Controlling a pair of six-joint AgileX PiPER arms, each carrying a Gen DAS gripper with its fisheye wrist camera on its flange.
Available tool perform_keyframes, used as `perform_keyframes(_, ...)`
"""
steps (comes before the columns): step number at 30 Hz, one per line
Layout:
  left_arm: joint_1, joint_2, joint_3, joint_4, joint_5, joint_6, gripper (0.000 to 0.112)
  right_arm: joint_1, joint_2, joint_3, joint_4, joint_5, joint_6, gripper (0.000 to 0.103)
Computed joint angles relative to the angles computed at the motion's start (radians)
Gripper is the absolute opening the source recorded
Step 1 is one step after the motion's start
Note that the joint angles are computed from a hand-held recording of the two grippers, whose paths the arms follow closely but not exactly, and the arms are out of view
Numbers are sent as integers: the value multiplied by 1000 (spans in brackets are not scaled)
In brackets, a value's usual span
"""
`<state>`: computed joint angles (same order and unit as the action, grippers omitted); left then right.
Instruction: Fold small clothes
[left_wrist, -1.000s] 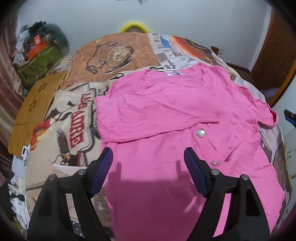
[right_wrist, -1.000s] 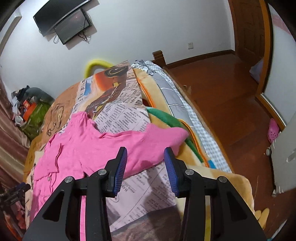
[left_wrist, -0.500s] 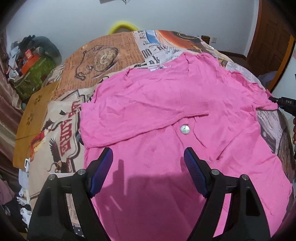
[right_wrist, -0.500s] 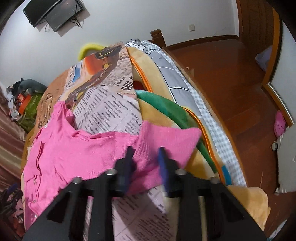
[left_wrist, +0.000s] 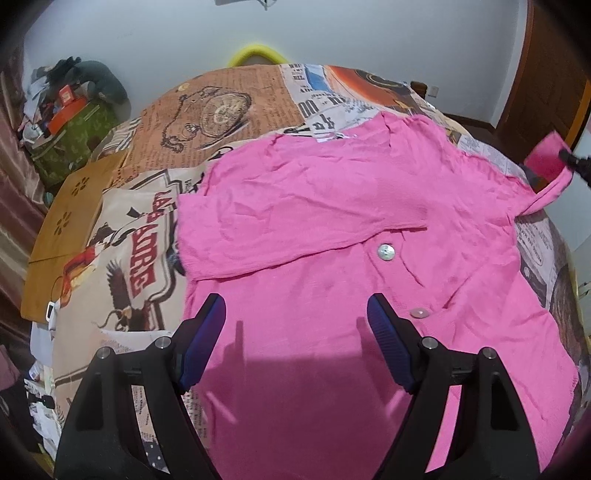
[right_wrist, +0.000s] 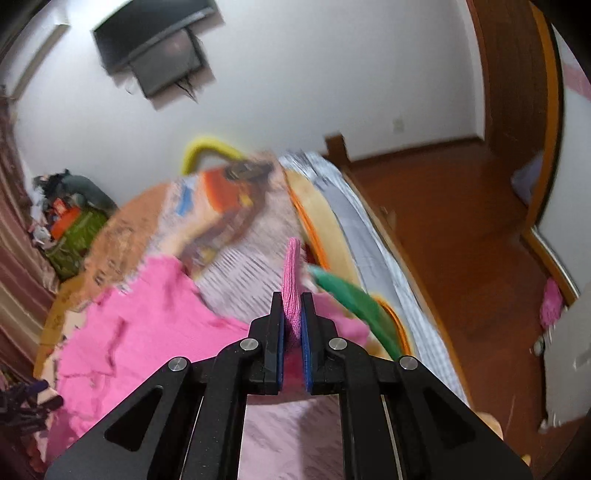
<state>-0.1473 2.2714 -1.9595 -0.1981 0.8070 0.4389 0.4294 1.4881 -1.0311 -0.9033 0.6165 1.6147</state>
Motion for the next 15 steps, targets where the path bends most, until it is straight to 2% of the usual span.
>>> perform_keyframes(4,35,-20,26,-38,-16,26,79,41,75,-161,3,11,-87,6)
perform_keyframes(7,64,-29,35,-62,-21,42,79,69,182,-331,50,2,-195,6)
perform_keyframes(10,98,-31,31,-90,-14,64,79,94,318,-527,137,-6,-344,6)
perform_keyframes(15,138,-30,16,-82,-16,75,79,138,576,-887,371,12,-676,6)
